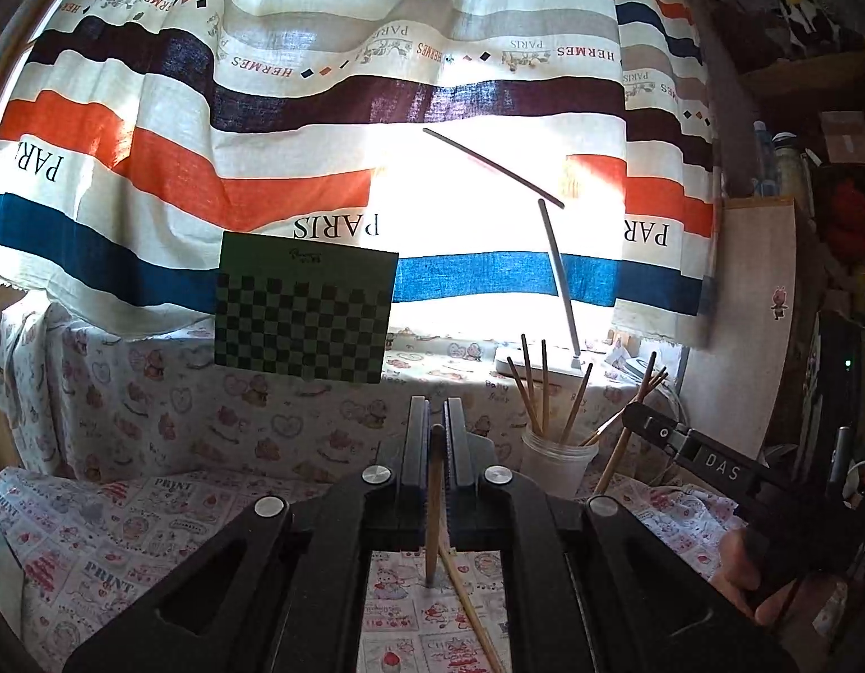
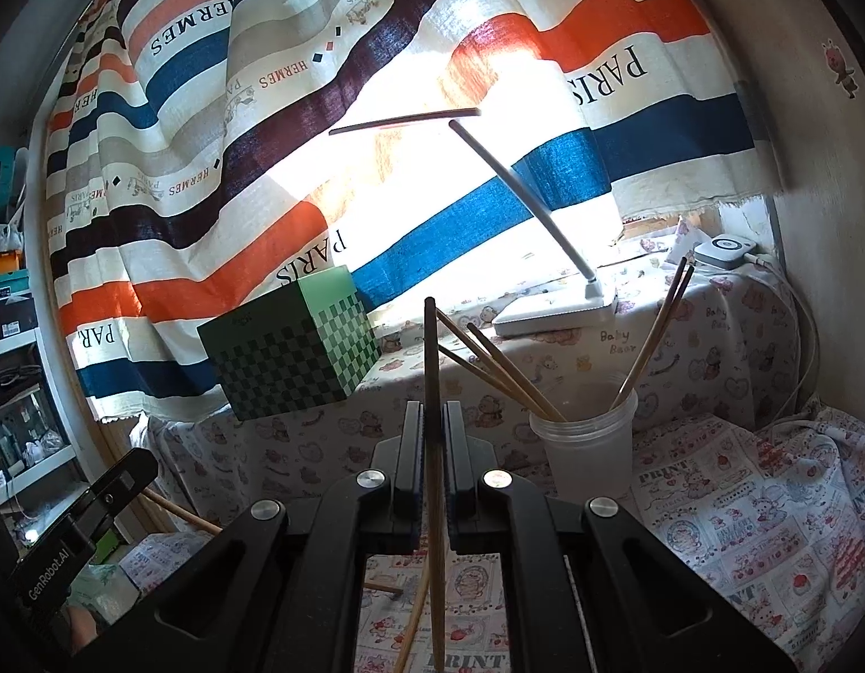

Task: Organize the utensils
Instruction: 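Carry both held chopsticks upright over the clear cup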

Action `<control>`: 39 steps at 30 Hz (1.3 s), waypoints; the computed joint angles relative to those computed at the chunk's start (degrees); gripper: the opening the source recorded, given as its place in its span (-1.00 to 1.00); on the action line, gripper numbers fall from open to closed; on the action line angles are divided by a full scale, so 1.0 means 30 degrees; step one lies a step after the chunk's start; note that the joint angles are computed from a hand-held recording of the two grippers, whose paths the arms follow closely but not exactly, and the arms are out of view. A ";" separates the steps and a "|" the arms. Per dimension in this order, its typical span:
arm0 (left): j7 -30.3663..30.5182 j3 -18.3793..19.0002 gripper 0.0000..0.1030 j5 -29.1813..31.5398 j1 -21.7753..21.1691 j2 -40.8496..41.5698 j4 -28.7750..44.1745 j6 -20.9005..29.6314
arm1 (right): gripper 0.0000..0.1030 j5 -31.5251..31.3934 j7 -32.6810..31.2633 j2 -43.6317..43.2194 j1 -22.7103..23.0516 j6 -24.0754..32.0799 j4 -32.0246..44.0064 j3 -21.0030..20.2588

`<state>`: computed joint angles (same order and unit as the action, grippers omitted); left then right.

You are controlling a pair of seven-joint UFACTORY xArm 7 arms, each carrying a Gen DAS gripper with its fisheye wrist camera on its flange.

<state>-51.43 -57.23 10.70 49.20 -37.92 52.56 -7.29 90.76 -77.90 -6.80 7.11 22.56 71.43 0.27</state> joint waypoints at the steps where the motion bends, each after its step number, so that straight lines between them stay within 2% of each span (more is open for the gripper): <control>1: 0.0071 0.0027 -0.93 0.0044 -0.0074 0.0126 0.0001 -0.0061 | -0.87 -0.0232 0.0050 0.0002 0.0025 0.0062 -0.0036 0.0047; 5: 0.0390 -0.0065 -0.93 0.0271 -0.0200 0.0600 0.0251 0.0309 | -0.87 -0.0241 -0.0862 -0.0173 0.0211 0.0163 -0.0265 0.0139; 9: 0.0527 -0.0582 -0.92 0.0711 0.0074 0.1085 0.0699 0.0953 | -0.87 -0.0950 -0.0569 -0.0154 0.0333 0.0315 -0.0381 0.0165; 12: 0.0630 -0.0849 -0.92 0.1137 0.0117 0.1581 0.1018 0.1409 | -0.87 -0.2265 0.0702 0.0169 0.0325 0.0475 -0.0171 0.0159; 19: 0.0414 -0.1805 -0.90 0.2813 0.0561 0.3324 0.2284 0.3829 | -0.86 -0.4435 0.3378 0.0867 0.0010 0.1345 0.0436 0.0056; 25: -0.0747 -0.1152 -0.89 0.3915 -0.0002 0.3911 0.2297 0.4097 | -0.86 -0.5440 0.3938 0.0982 -0.0071 0.1460 0.0522 0.0207; 27: -0.1297 -0.0850 -0.90 0.4221 -0.0139 0.3918 0.2198 0.3957 | -0.86 -0.5293 0.4000 0.0920 -0.0018 0.1134 0.0429 0.0244; 29: -0.1938 -0.0662 -0.90 0.4556 -0.0008 0.3627 0.2054 0.3534 | -0.86 -0.4280 0.3307 0.0764 0.0032 0.1127 0.0314 0.0156; 31: -0.2102 -0.0462 -0.90 0.4732 -0.0004 0.3782 0.2032 0.2799 | -0.86 -0.2630 0.1656 0.0482 0.0195 0.0152 0.0108 0.0195; 33: -0.1924 -0.0440 -0.91 0.4743 -0.0095 0.4412 0.2455 0.2742 | -0.86 -0.0807 -0.0048 0.0292 0.0319 -0.0691 0.0125 0.0174; 36: -0.1868 -0.1575 -0.91 0.5440 0.0925 0.5505 0.4078 0.3453 | -0.86 -0.1133 0.0872 0.0488 0.0021 -0.0418 0.0710 -0.0040; 39: -0.1881 -0.4031 -0.91 0.6606 0.3228 0.6670 0.6282 0.4331 | -0.86 -0.1781 0.1228 0.0885 -0.0343 -0.0278 0.1754 -0.0211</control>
